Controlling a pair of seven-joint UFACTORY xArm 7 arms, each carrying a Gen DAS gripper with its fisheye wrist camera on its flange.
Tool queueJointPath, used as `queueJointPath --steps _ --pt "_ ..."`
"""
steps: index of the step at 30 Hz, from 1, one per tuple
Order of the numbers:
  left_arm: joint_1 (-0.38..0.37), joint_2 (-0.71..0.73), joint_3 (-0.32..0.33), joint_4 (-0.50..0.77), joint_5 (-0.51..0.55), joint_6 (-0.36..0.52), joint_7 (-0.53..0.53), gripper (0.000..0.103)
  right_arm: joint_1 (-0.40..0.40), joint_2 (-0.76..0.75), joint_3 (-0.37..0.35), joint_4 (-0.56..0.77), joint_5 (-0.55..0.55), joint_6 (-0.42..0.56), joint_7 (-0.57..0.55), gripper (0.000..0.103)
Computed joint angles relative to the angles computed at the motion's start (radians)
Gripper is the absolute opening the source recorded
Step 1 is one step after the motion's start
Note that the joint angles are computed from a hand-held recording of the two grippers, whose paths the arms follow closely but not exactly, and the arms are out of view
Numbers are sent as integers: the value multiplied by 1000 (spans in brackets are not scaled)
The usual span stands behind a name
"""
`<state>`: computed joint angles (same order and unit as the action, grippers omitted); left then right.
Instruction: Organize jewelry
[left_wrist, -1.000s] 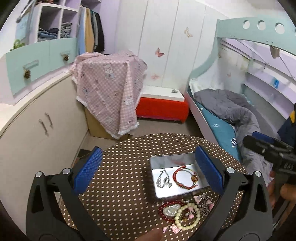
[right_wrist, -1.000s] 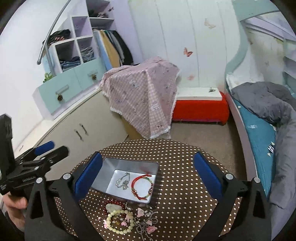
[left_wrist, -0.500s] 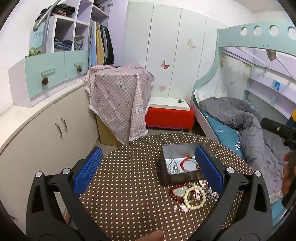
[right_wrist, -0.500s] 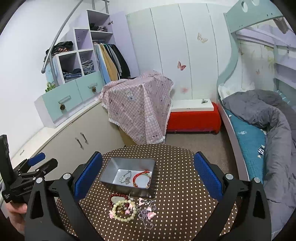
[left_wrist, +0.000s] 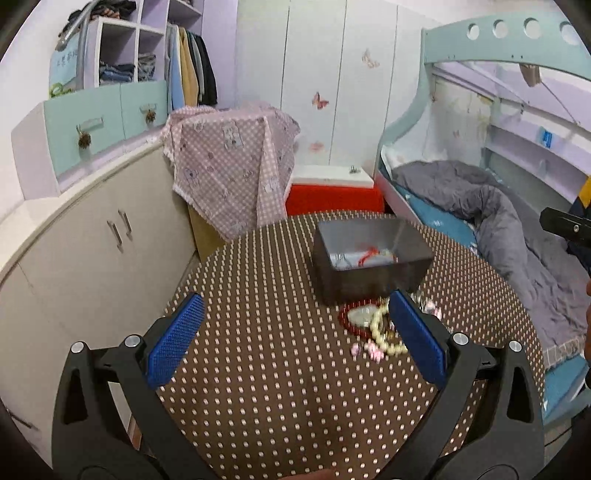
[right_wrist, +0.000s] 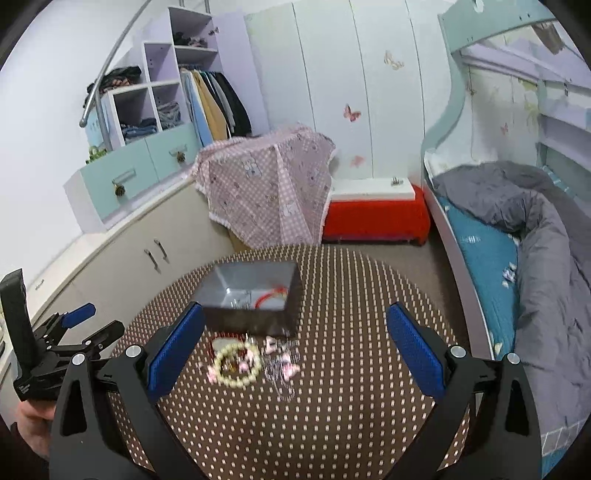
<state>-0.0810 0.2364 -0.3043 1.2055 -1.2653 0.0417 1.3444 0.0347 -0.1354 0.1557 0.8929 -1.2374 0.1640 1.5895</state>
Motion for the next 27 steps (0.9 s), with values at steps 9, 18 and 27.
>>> queueJointPath --steps 9,18,27 --pt "-79 70 57 -48 344 -12 -251 98 15 54 -19 -45 88 -37 -47 95" --pt "-151 176 149 20 640 41 -485 98 48 103 -55 -71 175 -53 -121 95" --pt "-62 241 63 109 774 169 -535 55 58 118 -79 -90 228 -67 -173 95"
